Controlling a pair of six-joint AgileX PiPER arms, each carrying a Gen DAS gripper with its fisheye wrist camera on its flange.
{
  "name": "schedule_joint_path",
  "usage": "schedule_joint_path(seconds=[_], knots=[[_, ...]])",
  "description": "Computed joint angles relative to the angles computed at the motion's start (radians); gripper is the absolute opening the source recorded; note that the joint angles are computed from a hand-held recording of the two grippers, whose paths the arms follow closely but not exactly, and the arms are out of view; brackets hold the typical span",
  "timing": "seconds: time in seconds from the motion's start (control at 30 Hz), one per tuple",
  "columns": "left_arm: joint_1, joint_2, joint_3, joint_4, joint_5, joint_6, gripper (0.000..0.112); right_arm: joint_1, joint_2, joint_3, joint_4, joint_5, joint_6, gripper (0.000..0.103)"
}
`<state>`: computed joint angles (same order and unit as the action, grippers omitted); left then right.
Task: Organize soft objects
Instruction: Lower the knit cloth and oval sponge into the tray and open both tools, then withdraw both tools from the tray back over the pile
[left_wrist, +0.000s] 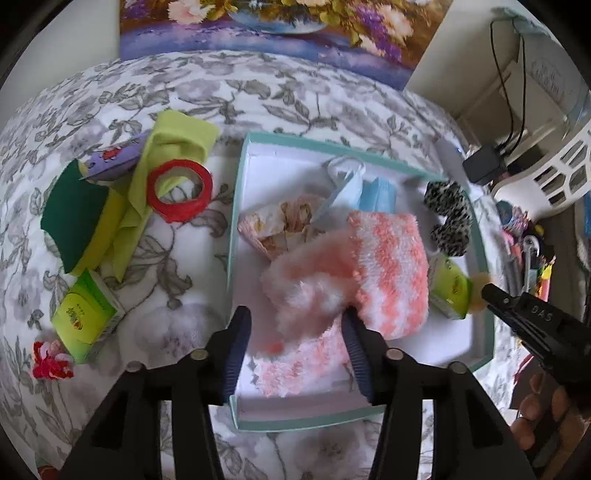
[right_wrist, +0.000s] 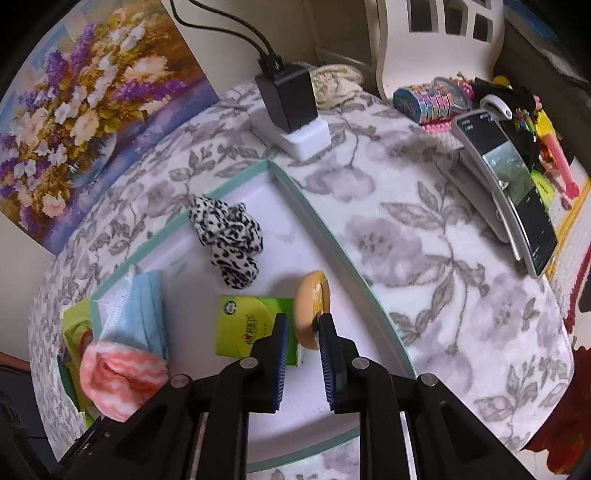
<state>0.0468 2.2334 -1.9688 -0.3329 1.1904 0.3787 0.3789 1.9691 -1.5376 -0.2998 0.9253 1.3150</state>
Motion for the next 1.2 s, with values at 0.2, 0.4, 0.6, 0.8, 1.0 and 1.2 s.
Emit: schedule_joint_path(seconds=[0.2, 0.4, 0.6, 0.8, 1.0, 1.2], knots=[[0.02, -0.034, 0.014, 0.024, -0.039, -0.03, 0.064, 0.013, 0.007, -0.032, -0.016, 0.02, -0.018, 0.026], [0.016, -0.042, 0.015, 0.08, -0.097, -0.081, 0.08, 0.028, 0.026, -0.071, -0.022, 0.036, -0.048, 0.045], [0.006, -0.071, 0.061, 0.143, -0.183, -0.129, 0.095, 0.048, 0.067, -0.143, -0.017, 0.059, -0.115, 0.064], [0.014, -0.046, 0.023, 0.165, -0.162, -0.163, 0.096, 0.073, 0.121, -0.233, -0.023, 0.126, -0.18, 0.079], [0.015, -0.047, 0.032, 0.182, -0.189, -0.179, 0.096, 0.081, 0.139, -0.255, -0.013, 0.132, -0.203, 0.101], [0.012, -0.067, 0.064, 0.199, -0.239, -0.181, 0.099, 0.099, 0.158, -0.29, -0.032, 0.143, -0.23, 0.103]])
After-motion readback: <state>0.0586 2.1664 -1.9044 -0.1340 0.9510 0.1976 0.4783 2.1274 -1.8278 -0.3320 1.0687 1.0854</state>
